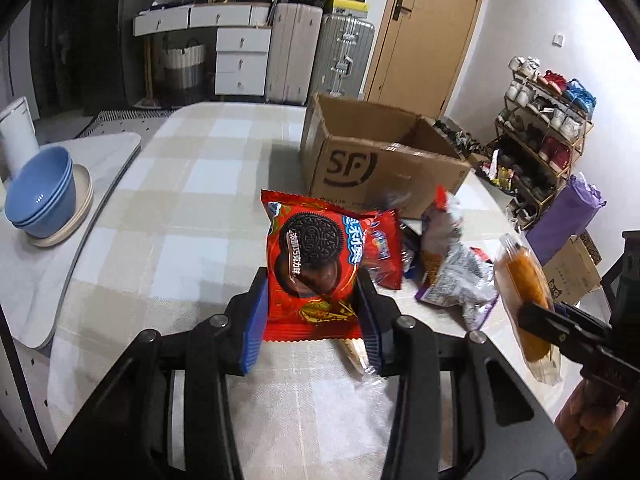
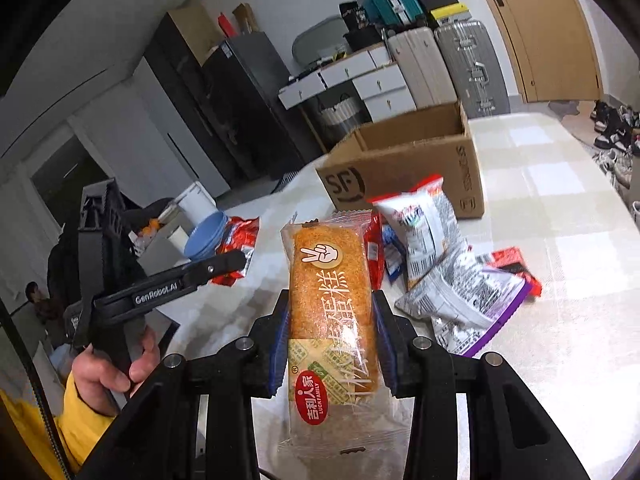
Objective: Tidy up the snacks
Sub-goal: 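Lift the cake and Oreo packet and carry them over the box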
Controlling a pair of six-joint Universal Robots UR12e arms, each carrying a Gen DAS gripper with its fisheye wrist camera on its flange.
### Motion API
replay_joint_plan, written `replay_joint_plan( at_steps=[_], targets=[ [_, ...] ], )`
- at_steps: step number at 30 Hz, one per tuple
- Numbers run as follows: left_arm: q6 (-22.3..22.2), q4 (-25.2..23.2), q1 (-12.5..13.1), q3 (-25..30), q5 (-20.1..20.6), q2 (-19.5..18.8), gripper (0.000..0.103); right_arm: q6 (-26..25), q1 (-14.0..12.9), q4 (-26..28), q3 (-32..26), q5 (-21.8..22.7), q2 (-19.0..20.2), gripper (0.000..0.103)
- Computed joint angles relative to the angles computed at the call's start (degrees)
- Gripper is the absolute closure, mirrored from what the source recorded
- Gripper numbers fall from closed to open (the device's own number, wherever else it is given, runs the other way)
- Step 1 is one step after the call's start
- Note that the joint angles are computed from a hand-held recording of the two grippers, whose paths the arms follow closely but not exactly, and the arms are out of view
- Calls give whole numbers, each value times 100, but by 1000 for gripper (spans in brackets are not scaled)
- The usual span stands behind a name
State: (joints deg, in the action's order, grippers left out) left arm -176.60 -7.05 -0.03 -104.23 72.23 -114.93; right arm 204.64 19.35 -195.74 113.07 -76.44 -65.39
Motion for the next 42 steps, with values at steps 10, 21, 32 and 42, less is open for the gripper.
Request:
replay_joint_plan(
  at_steps=[10, 21, 32, 42],
  targets=[
    [133, 163, 3, -343, -201, 339, 65, 109, 64, -257, 38, -207, -54, 65],
    [199, 117, 9, -275, -272, 360, 65, -17, -20, -218, -176, -152, -61, 65],
    [-26, -207, 74, 520, -590, 77, 65, -222, -246, 107, -779, -17, 14, 65],
    [71, -843, -66, 1745, -621, -466, 65, -388, -449, 656, -1580, 219, 293, 65]
  ],
)
